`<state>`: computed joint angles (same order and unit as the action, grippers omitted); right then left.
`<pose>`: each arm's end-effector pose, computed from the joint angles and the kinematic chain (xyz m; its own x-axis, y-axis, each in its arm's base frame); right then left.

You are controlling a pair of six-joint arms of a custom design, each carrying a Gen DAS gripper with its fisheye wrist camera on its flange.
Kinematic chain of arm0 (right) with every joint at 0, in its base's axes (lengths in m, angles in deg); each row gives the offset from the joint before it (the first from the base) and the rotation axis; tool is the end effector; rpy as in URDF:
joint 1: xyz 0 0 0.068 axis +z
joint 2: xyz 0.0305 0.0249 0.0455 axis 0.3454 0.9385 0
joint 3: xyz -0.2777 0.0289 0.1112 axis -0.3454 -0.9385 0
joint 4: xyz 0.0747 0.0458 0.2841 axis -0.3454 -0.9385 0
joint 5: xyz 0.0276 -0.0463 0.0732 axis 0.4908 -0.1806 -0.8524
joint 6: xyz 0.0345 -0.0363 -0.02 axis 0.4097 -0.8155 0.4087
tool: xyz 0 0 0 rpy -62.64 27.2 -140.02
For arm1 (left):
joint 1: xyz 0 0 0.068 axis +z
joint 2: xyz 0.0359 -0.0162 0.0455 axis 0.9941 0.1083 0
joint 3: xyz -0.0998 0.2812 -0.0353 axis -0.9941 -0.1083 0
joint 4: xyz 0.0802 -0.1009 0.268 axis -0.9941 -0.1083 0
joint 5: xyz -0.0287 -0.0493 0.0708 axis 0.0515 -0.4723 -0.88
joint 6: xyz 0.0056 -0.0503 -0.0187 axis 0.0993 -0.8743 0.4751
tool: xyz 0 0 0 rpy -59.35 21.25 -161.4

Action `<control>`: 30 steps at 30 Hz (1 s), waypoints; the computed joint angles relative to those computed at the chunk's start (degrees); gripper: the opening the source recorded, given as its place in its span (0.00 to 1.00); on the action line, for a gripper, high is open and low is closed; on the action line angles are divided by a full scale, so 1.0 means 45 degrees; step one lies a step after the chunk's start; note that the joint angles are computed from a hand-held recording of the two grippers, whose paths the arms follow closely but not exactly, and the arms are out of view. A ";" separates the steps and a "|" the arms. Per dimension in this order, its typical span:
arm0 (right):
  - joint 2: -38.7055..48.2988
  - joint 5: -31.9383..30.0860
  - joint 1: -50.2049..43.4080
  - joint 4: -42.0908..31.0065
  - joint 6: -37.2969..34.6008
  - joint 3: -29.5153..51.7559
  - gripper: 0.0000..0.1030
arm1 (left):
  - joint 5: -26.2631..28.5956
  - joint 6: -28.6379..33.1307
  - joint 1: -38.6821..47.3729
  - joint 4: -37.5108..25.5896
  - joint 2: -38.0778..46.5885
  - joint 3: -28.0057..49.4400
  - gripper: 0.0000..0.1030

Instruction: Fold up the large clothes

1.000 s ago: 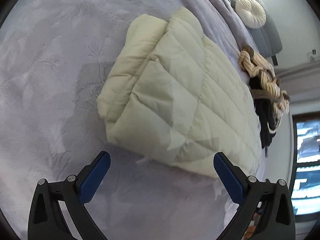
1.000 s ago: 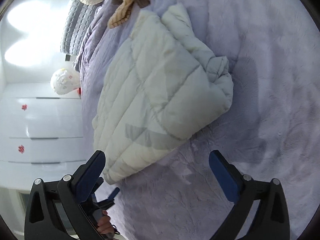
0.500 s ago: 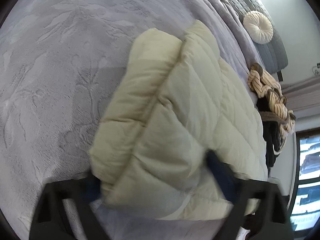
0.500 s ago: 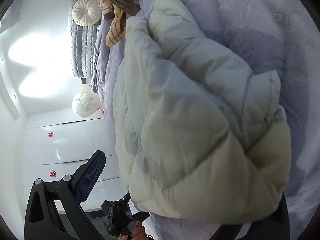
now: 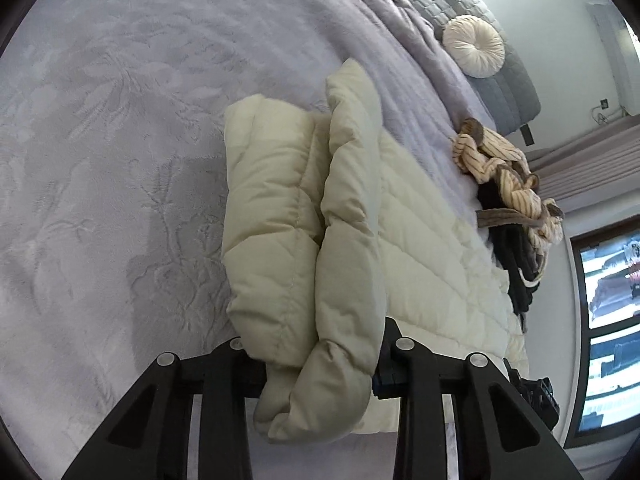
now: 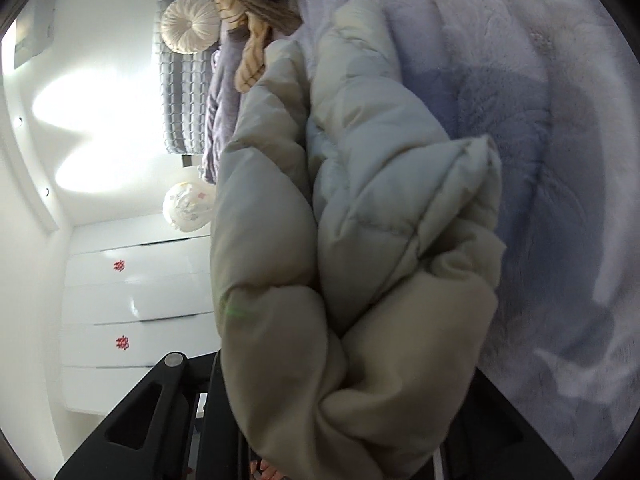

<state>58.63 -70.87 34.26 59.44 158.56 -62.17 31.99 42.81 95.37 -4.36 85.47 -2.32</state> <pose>0.2676 0.0866 0.1585 -0.7426 0.6656 0.0743 0.3316 0.2691 0.9042 0.2780 0.0379 0.2080 -0.8326 -0.5063 -0.2248 -0.2872 0.7416 -0.6063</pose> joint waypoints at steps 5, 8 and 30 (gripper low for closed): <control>-0.1524 -0.0086 0.0160 -0.0268 0.0169 -0.0967 0.24 | 0.0605 0.1837 0.0892 -0.2046 -0.1472 -0.0299 0.34; -0.2780 0.0208 0.0494 -0.0697 0.0560 -0.1687 0.24 | 0.0667 0.3044 0.1392 -0.3393 -0.2414 -0.0611 0.34; -0.7391 0.1036 0.1574 -0.6869 0.1128 -0.2487 0.40 | -0.1499 0.7175 0.4260 -0.9198 -0.4944 -0.1337 0.56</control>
